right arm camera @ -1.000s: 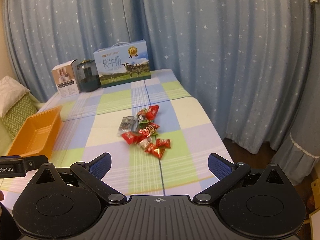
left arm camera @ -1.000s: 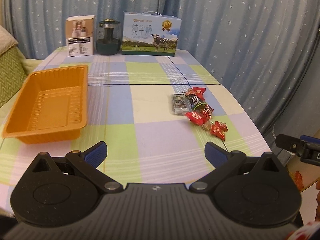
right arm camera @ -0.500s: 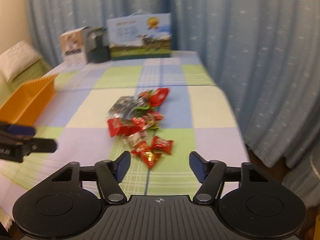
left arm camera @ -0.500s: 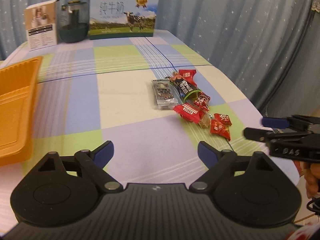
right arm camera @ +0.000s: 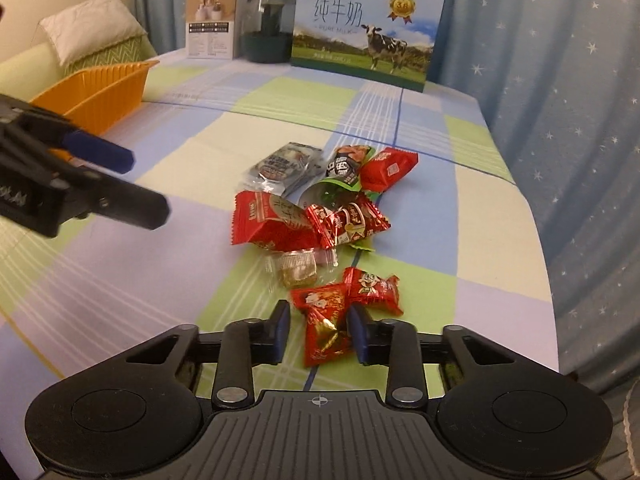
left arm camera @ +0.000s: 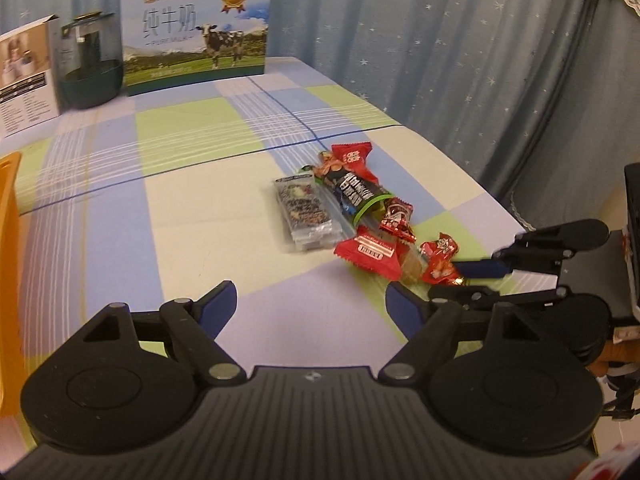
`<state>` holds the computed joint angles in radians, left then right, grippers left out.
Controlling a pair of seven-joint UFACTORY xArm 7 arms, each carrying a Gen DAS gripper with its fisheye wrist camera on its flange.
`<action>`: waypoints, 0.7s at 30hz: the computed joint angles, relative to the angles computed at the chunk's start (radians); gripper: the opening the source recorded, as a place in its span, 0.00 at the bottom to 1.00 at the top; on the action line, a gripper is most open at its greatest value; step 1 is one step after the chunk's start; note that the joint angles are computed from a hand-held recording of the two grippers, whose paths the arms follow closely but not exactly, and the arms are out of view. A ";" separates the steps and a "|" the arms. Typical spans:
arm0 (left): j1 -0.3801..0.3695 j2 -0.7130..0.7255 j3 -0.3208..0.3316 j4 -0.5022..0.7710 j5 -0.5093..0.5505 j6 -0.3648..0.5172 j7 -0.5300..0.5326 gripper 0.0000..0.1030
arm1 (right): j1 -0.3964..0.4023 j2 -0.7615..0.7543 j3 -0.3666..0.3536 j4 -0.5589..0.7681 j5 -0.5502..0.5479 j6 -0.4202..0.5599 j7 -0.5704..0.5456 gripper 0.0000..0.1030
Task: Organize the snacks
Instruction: 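Move both tools to the candy pile while the right tool grasps a red candy, then grasp a red date candy with the left tool while the right tool lifts its candy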
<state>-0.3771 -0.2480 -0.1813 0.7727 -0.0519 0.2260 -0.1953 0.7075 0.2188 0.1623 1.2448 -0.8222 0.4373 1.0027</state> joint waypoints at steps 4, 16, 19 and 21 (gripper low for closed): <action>-0.047 0.047 0.033 0.036 -0.050 -0.028 0.104 0.75 | 0.006 -0.037 -0.003 -0.031 -0.024 -0.010 0.106 0.21; -0.074 0.252 0.007 0.225 -0.261 -0.010 0.479 0.53 | -0.044 -0.127 0.060 -0.101 -0.091 0.065 0.382 0.21; -0.057 0.279 -0.010 0.239 -0.152 0.007 0.403 0.28 | -0.051 -0.128 0.070 -0.103 -0.091 0.067 0.406 0.21; -0.050 0.260 -0.018 0.209 -0.133 -0.010 0.368 0.27 | -0.053 -0.130 0.074 -0.106 -0.096 0.066 0.424 0.21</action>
